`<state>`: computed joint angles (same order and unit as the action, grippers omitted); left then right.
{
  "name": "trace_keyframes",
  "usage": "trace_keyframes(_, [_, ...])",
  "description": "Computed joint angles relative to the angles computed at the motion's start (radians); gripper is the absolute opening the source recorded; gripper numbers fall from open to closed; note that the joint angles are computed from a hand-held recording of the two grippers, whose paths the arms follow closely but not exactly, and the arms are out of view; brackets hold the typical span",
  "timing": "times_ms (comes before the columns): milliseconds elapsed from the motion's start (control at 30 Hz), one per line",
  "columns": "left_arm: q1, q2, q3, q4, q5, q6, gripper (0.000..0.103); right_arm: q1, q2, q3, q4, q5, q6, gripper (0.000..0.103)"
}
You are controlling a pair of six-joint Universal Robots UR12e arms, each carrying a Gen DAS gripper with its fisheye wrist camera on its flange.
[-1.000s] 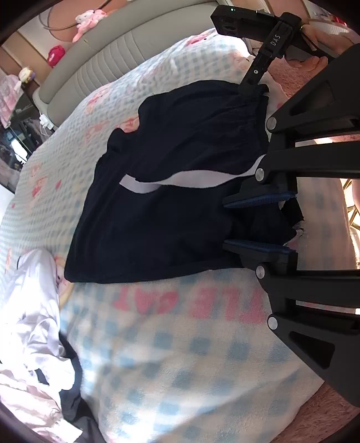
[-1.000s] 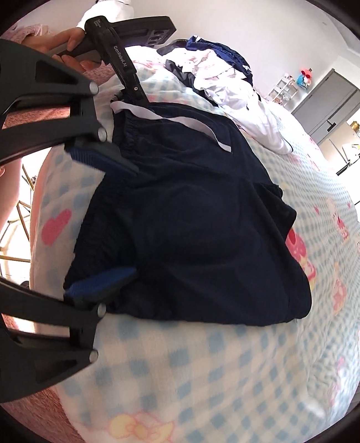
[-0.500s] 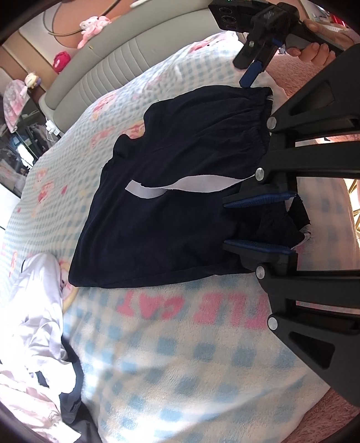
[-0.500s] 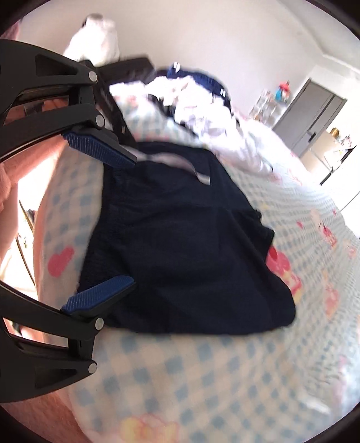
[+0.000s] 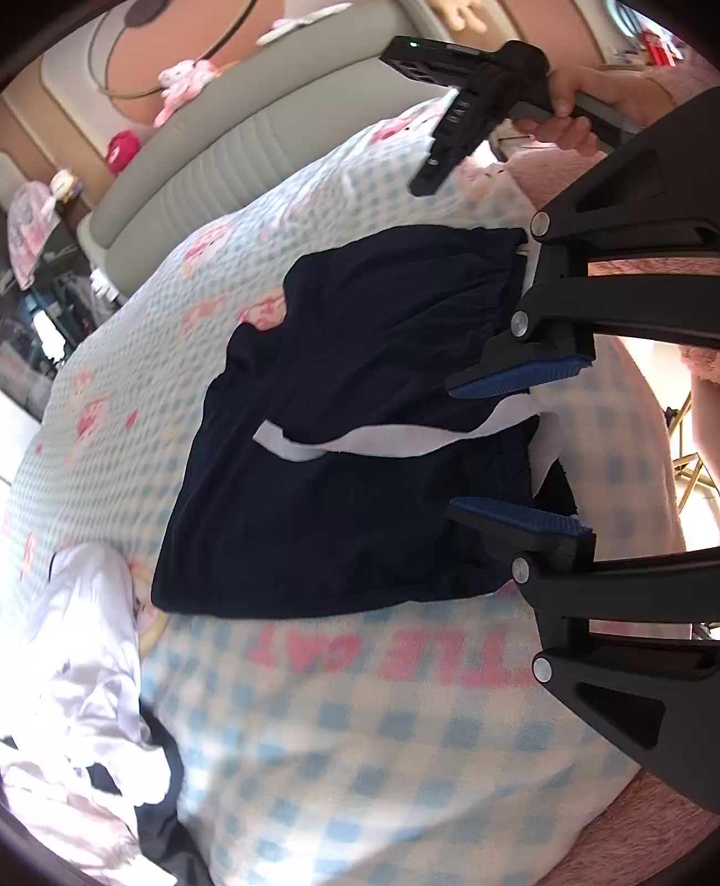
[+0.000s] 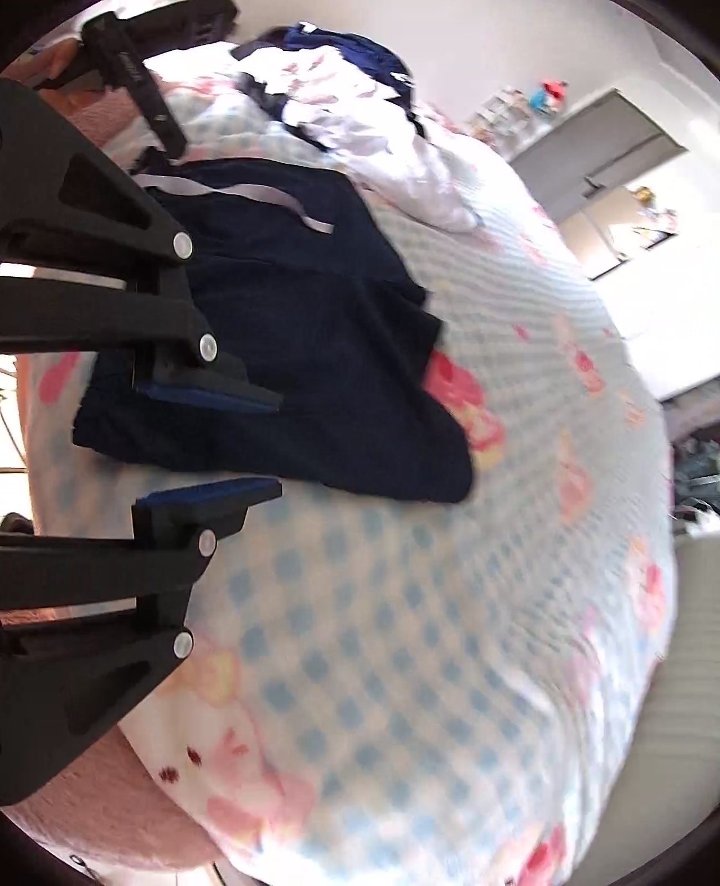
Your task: Fold clothes
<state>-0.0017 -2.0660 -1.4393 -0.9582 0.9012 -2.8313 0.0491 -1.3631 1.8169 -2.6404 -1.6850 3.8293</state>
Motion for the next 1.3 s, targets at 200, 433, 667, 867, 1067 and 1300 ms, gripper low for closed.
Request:
trace_keyframes(200, [0.009,-0.008,-0.012,0.084,0.083,-0.142,0.039,0.014,0.019,0.022,0.007,0.084,0.002,0.022])
trace_keyframes(433, [0.024,-0.035,0.011,-0.097,0.010,-0.086,0.040,0.020,0.016,0.050,0.005,0.105,0.067,0.022])
trace_keyframes(667, [0.022,-0.026,-0.014,-0.021,-0.014,-0.081,0.020,0.007,0.024,0.066,-0.043,0.189,0.051,0.020])
trace_keyframes(867, [0.027,0.006,-0.035,0.051,0.028,-0.058,0.014,0.021,0.018,0.066,-0.080,0.189,-0.001,0.006])
trace_keyframes(1067, [0.024,-0.023,0.000,-0.037,0.021,-0.072,0.018,0.017,0.019,0.068,-0.049,0.176,0.023,0.006])
trace_keyframes(1300, [0.047,-0.044,0.025,-0.135,-0.064,-0.064,0.025,-0.026,0.045,0.092,-0.134,0.381,0.048,0.030])
